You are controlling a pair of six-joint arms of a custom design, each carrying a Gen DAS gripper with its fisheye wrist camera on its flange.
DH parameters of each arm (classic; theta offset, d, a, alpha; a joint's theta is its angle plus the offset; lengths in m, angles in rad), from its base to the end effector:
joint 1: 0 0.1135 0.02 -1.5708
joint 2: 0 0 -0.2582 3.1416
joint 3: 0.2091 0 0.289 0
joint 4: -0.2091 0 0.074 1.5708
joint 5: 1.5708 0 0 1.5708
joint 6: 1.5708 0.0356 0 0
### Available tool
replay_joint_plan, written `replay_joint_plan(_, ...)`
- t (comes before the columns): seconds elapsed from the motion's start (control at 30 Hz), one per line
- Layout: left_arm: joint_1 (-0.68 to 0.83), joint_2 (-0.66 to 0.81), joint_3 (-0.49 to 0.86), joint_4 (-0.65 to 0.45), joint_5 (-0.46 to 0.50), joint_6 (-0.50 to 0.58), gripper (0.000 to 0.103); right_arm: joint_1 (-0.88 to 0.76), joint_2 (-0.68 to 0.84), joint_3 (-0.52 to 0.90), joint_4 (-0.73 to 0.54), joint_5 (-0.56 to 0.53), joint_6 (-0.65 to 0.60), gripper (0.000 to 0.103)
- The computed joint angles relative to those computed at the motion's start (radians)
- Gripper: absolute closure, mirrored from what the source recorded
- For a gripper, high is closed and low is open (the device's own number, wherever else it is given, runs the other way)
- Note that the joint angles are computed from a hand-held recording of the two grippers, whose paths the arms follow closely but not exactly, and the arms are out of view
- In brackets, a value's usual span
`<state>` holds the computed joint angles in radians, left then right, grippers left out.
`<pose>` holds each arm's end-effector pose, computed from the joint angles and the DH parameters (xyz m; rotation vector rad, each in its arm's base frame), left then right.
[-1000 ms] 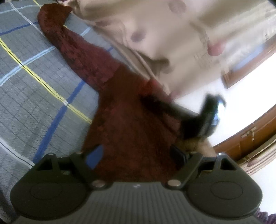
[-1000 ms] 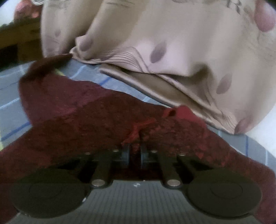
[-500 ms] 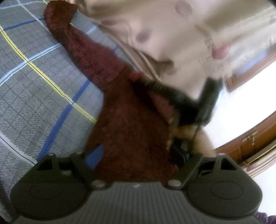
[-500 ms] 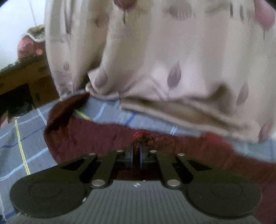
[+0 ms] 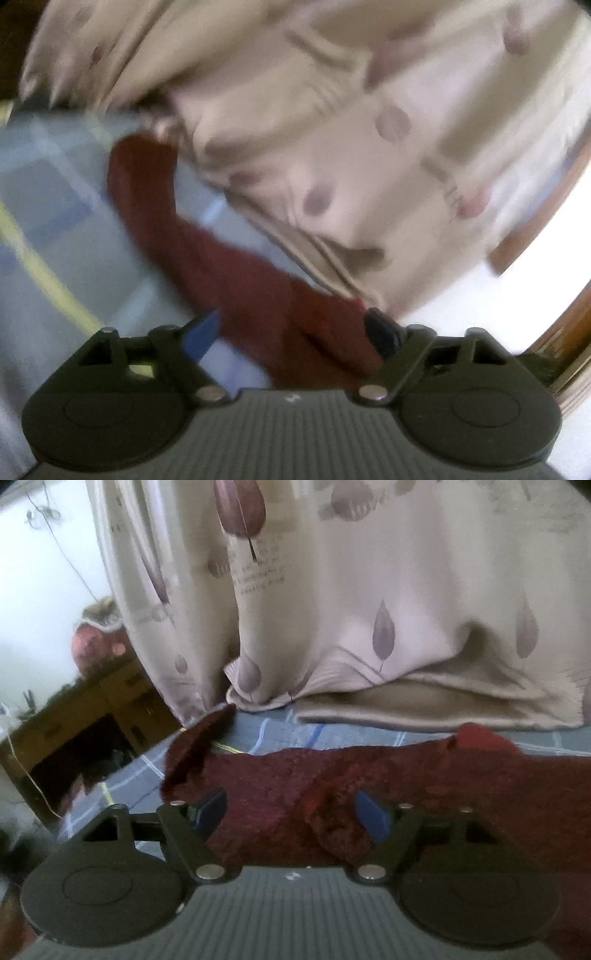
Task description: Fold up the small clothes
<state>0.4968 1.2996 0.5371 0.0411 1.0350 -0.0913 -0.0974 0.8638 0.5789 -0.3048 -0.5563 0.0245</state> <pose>0.2484 0.0998 0.1495 -0.0854 2.0277 -0.9169 0.2278 -0.0034 0.2300 -0.1905 2.1018 0.5548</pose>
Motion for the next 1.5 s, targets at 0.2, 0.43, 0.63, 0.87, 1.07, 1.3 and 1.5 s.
replay_joint_plan(0.2, -0.213, 0.259, 0.356, -0.077, -0.361, 0.184, 0.015, -0.163, -0.184, -0.099, -0.176, -0.135, -0.079, 0.011)
replay_joint_plan(0.43, -0.407, 0.675, 0.857, -0.239, -0.916, 0.327, 0.015, -0.219, -0.264, -0.183, -0.264, -0.146, -0.134, 0.011)
replay_joint_plan(0.63, -0.406, 0.859, 1.050, -0.305, -1.064, 0.364, 0.016, -0.205, -0.323, -0.215, -0.309, -0.152, -0.167, 0.011)
replay_joint_plan(0.87, -0.291, 0.784, 0.995, -0.272, -0.681, 0.237, 0.093, -0.258, -0.324, -0.212, -0.317, -0.230, -0.162, 0.011)
replay_joint_plan(1.07, -0.310, 0.585, 0.838, -0.194, -0.598, 0.269, 0.093, -0.380, -0.308, -0.193, -0.355, -0.307, -0.171, 0.011)
replay_joint_plan(1.3, -0.367, 0.671, 0.943, -0.240, -0.896, 0.354, 0.008, -0.515, -0.306, -0.169, -0.494, -0.403, -0.276, 0.011)
replay_joint_plan(1.5, -0.383, 0.785, 1.041, -0.273, -0.878, 0.458, 0.001, -0.506, -0.298, -0.189, -0.501, -0.388, -0.308, 0.011)
